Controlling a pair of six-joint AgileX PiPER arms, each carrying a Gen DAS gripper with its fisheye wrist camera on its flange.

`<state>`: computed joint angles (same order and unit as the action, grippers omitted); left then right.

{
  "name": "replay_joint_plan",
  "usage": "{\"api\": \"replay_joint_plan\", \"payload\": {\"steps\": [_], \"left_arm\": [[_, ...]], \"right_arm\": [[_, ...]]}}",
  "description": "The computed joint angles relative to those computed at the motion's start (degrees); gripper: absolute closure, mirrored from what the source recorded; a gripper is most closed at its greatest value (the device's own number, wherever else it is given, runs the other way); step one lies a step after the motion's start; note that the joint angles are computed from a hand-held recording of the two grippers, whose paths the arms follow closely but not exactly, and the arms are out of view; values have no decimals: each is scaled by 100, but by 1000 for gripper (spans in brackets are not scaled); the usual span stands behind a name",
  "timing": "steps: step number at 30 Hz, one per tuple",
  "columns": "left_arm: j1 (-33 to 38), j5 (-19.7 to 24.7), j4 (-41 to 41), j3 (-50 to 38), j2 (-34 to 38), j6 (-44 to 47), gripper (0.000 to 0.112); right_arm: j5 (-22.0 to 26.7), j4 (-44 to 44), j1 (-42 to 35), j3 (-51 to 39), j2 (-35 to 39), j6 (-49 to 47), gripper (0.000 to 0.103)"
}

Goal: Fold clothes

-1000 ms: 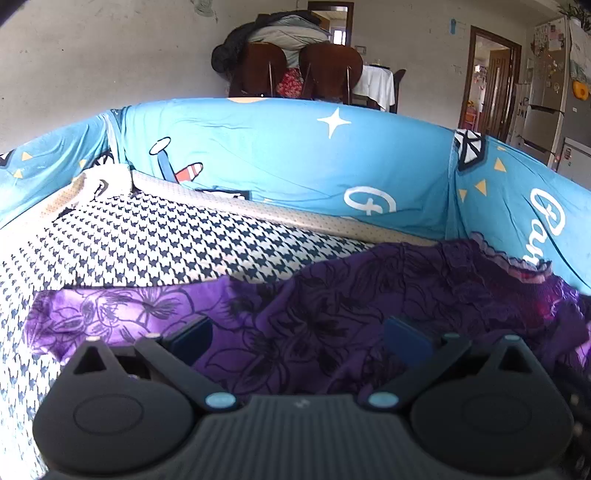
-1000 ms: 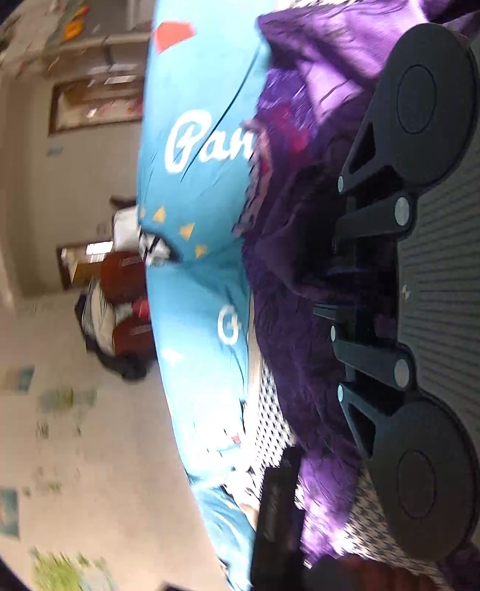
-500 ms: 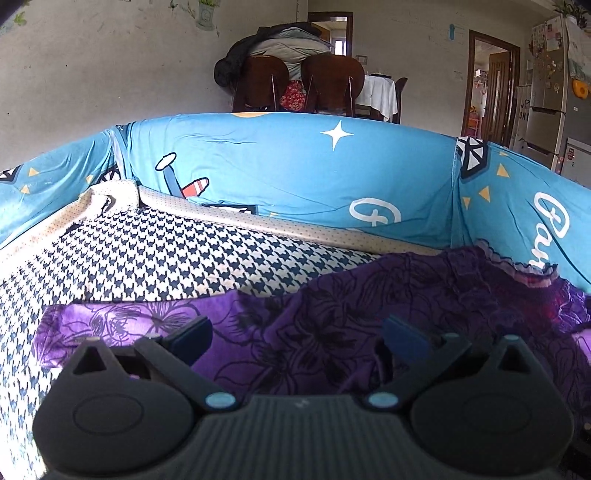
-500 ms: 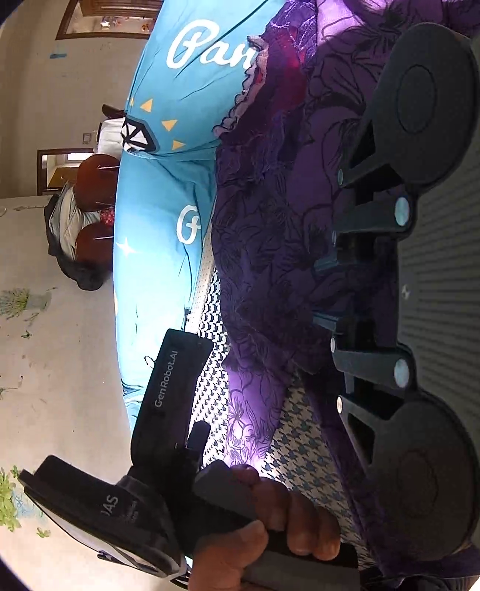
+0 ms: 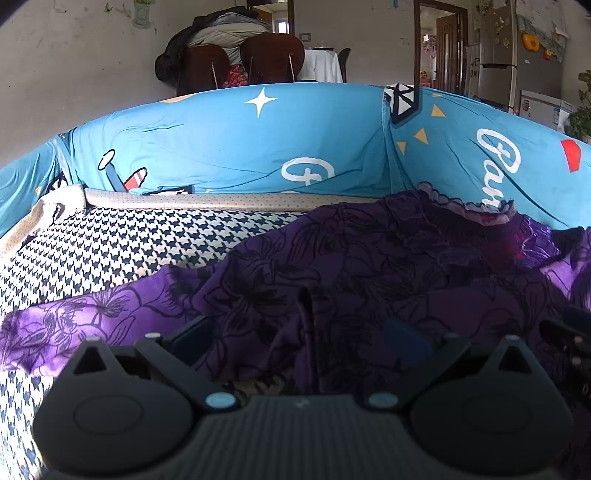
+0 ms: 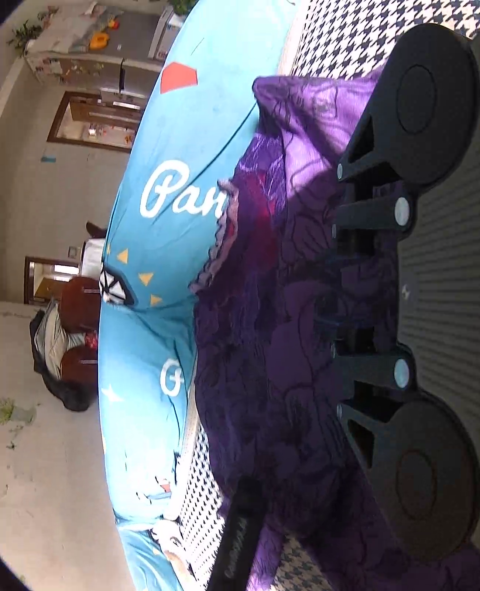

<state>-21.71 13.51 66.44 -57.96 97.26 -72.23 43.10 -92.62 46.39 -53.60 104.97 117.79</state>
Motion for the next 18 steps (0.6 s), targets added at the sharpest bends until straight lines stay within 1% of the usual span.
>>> {"api": "replay_joint_plan", "payload": {"steps": [3, 5, 7, 9, 10, 11, 13, 14, 16, 17, 18], "left_arm": [[-113, -3, 268, 31, 37, -144, 9], [-143, -54, 117, 22, 63, 52, 9], [-171, -80, 85, 27, 77, 116, 9], [-195, -80, 14, 11, 103, 210, 9], [-203, -80, -63, -5, 121, 292, 9], [-201, -87, -184, -22, 135, 417, 9], [-200, -90, -401, -50, 156, 635, 9], [-201, -87, -500, -61, 163, 736, 9], [-197, -83, -661, -78, 178, 907, 9], [-182, -85, -906, -103, 194, 1149, 9], [-161, -85, -1227, -137, 213, 1462, 9]], "right_arm": [[260, 79, -148, 151, -160, 46, 75], [321, 121, -301, 245, -245, -1, 75], [408, 412, -490, 230, -256, -259, 75], [436, 937, -781, 139, -216, -705, 76], [443, 1127, -943, 122, -187, -829, 77], [454, 1318, -1109, 95, -151, -961, 83], [373, 1264, -1365, 200, -222, -850, 94], [496, 1341, -1410, 171, -199, -882, 99], [887, 1590, -1439, 27, -88, -1025, 98], [1052, 1690, -1470, -37, -38, -1088, 98], [988, 1811, -1549, -29, -95, -1030, 98]]}}
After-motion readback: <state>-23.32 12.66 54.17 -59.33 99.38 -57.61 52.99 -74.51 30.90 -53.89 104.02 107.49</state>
